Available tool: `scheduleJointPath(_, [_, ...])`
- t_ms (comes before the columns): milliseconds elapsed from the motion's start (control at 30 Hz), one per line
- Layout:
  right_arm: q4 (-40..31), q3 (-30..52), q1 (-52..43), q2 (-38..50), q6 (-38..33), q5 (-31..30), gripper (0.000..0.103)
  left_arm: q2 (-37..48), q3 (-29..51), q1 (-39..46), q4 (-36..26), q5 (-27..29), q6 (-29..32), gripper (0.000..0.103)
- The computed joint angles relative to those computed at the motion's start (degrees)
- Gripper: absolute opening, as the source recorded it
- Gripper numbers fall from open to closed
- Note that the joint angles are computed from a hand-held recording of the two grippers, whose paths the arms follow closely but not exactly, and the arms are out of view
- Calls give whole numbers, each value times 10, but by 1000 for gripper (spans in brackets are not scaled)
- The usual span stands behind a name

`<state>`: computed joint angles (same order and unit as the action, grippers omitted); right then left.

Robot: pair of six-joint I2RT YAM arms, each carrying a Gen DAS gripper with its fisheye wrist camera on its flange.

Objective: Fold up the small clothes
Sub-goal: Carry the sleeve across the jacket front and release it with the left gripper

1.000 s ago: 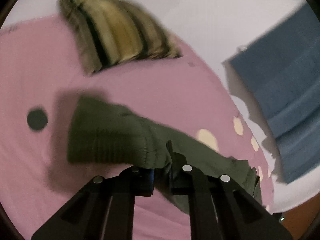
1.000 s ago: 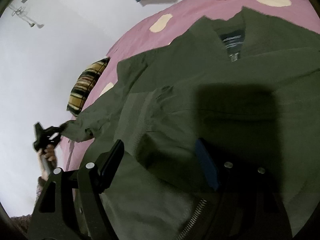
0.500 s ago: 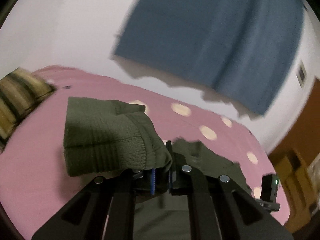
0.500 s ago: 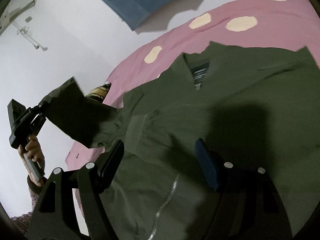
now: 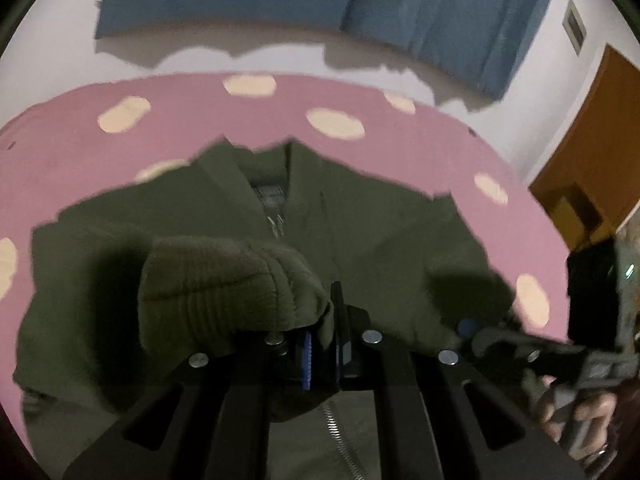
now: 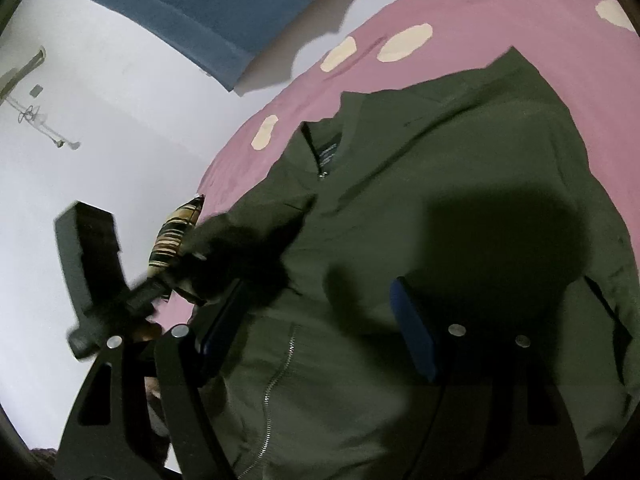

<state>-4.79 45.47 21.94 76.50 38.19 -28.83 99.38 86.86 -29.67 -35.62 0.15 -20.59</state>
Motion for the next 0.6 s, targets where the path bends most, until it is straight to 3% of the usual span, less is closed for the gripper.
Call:
scheduleJointPath(67, [7, -2, -4, 8, 5, -9, 73, -4, -23, -14, 13, -12, 4, 9])
scheduleJointPath(133, [16, -7, -10, 12, 10, -21, 73, -23, -44, -27, 17, -26, 20, 18])
scheduleJointPath(200, [30, -6, -10, 23, 23, -32, 73, -41, -56, -35, 20, -31, 28, 43])
scheduleJointPath(300, [51, -5, -10, 37, 44, -48, 75, -103, -101, -43, 40, -30, 33, 57])
scheduleJointPath(433, [51, 11, -2, 55, 54, -56, 79, -207, -179, -57, 63, -85, 64, 70])
scheduleJointPath(600, [62, 41, 13, 95, 76, -70, 82, -312, -252, -7, 47, -96, 79, 71])
